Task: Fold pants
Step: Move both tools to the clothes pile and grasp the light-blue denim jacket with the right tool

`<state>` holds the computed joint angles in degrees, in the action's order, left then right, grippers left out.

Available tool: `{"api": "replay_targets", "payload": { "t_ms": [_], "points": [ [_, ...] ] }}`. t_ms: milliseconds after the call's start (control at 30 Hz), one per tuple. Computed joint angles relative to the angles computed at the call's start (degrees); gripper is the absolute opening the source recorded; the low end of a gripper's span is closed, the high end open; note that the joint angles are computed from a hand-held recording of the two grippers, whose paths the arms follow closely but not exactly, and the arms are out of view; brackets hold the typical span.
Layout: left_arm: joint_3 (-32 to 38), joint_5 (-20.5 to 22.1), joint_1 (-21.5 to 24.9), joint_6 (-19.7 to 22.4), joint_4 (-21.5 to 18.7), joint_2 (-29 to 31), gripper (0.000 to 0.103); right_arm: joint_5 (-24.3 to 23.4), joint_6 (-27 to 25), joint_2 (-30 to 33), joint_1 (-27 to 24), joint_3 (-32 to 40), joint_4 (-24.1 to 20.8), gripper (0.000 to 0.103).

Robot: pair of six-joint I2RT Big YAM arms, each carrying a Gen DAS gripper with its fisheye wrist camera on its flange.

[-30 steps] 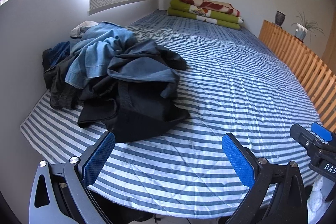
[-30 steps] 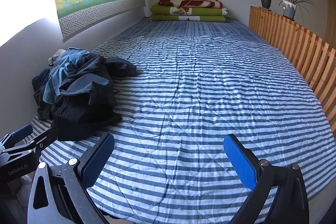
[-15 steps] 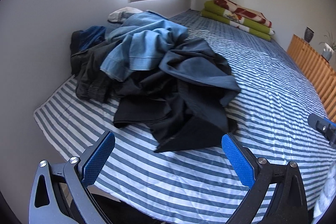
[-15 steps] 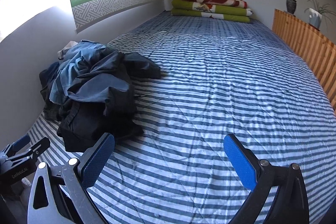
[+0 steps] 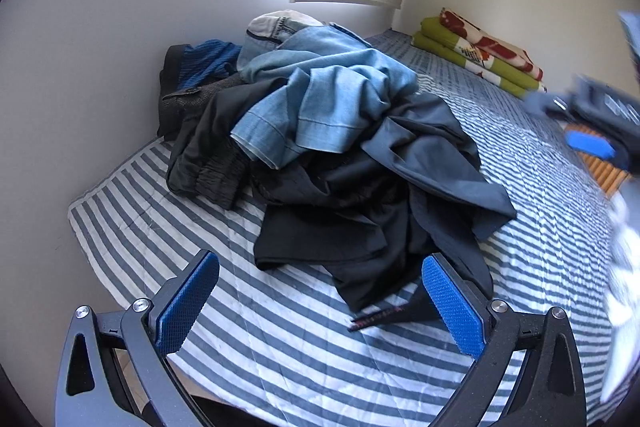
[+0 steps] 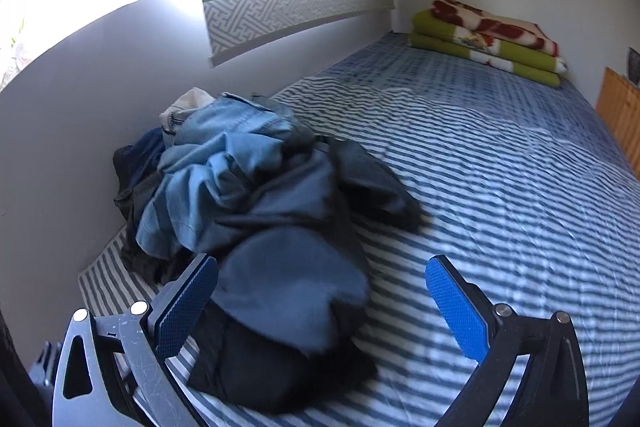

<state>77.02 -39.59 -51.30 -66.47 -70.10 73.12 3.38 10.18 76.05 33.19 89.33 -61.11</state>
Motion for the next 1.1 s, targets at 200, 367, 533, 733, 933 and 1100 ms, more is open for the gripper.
{"api": "replay_targets", "payload": {
  "t_ms": [200, 367, 533, 733, 933, 1100],
  "points": [
    [-2.9, 0.4, 2.3, 1.1, 2.2, -1.9, 0.103, 1.1, -1.6, 13.2, 4.6, 12.1, -2.4, 0.102],
    [-5.4, 1.2, 3.9, 0.6, 4.0, -3.2, 0.103, 4.3, -2.3, 22.6, 7.4, 21.3, -5.9, 0.102],
    [-6.9, 1.7, 4.4, 0.0, 4.1, -3.8, 0.103, 3.6, 0.4, 30.0, 7.1, 29.1, -11.1, 0.102],
    [-7.5, 2.3, 4.6, -0.9, 4.0, -4.0, 0.103, -0.1, 2.9, 33.1, 6.7, 32.6, -12.7, 0.102],
    [-7.0, 2.4, 4.3, -0.7, 4.2, -3.3, 0.103, -1.7, 0.0, 35.1, 7.4, 36.0, -16.9, 0.034],
    [-7.2, 2.6, 4.2, -0.5, 4.6, -3.4, 0.103, 0.4, -0.7, 34.2, 8.1, 35.6, -16.7, 0.012]
  ]
}}
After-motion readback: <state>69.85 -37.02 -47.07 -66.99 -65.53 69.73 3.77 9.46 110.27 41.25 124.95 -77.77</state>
